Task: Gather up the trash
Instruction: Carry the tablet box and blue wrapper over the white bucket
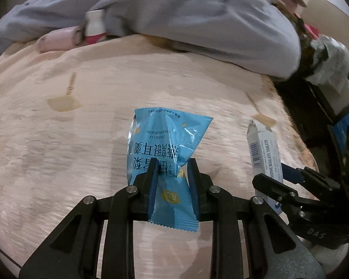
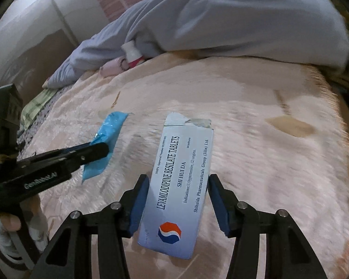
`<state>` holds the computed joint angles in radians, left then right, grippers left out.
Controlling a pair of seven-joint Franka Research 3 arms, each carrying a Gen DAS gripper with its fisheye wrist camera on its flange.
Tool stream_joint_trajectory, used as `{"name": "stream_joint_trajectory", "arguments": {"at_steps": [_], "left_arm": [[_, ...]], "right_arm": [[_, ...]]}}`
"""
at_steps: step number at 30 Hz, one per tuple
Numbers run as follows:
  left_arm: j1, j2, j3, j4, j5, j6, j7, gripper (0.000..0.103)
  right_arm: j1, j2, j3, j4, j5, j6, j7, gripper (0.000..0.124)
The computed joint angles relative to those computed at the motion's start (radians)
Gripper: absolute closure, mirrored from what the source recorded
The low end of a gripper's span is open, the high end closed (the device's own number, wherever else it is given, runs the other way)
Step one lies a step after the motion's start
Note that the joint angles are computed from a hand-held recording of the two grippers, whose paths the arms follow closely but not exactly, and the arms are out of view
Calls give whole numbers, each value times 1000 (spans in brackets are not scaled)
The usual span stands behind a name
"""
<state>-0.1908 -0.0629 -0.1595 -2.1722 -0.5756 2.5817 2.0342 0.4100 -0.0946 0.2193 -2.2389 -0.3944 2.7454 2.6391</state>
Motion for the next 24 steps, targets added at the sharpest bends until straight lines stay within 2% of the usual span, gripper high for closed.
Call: {"name": "stream_joint_trajectory", "arguments": {"at_steps": [5, 12, 24], "left_arm": [[-47, -31, -28, -23, 3, 23, -8, 81], [-128, -38, -59, -12, 17, 36, -24, 81], [-238, 49, -147, 110, 84, 27, -68, 81]], "right_arm": [[-40, -163, 30, -133, -12, -35, 47, 73], [-121, -406, 84, -306, 63, -90, 54, 73], [-207, -838, 93, -567, 243, -247, -10, 73]]}}
